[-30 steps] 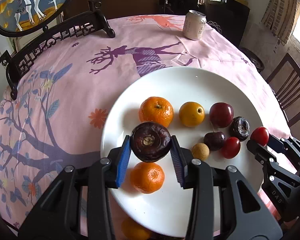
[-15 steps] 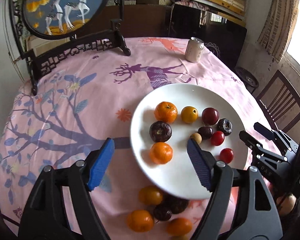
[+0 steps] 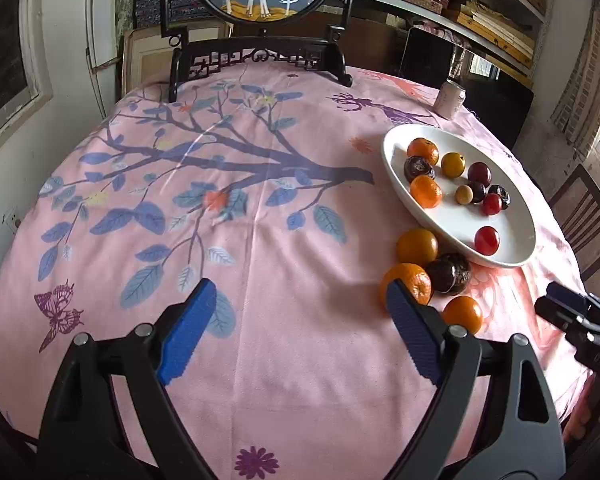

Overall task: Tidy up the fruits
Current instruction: 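Grasp an orange with the right tool while the left tool grasps a mandarin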

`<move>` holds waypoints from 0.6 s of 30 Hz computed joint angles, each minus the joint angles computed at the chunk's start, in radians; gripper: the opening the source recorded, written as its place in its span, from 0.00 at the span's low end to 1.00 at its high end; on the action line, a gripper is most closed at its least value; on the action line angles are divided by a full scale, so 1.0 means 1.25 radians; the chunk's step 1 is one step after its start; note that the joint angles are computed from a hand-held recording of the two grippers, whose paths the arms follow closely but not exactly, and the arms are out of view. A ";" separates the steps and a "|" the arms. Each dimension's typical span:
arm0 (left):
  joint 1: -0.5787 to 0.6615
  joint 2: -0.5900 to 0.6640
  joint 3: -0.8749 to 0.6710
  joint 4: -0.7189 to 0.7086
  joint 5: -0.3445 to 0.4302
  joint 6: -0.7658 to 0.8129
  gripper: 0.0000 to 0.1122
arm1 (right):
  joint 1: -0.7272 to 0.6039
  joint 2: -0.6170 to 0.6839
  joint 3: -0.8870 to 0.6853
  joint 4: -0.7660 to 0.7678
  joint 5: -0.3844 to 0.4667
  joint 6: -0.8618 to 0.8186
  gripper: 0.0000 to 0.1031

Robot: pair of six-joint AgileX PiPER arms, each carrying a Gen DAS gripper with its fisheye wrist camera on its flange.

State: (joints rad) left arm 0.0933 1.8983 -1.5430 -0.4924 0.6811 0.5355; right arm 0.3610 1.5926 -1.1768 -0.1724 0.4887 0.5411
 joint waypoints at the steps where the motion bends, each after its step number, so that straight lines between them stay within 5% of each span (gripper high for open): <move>1: 0.010 -0.003 0.006 -0.014 0.003 0.013 0.79 | 0.021 0.017 -0.019 0.012 0.009 -0.013 0.58; 10: 0.084 -0.030 0.062 -0.108 0.015 0.115 0.79 | 0.094 0.187 -0.214 -0.007 0.100 -0.011 0.58; 13: 0.090 -0.029 0.065 -0.123 0.024 0.132 0.79 | 0.084 0.240 -0.268 0.036 0.122 -0.050 0.39; 18: 0.069 -0.035 0.077 -0.115 0.024 0.143 0.79 | 0.084 0.230 -0.254 0.021 0.111 -0.033 0.39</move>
State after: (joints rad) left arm 0.1794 1.8541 -1.4464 -0.6360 0.7108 0.7138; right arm 0.4656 1.8799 -1.4946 -0.1463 0.6272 0.5004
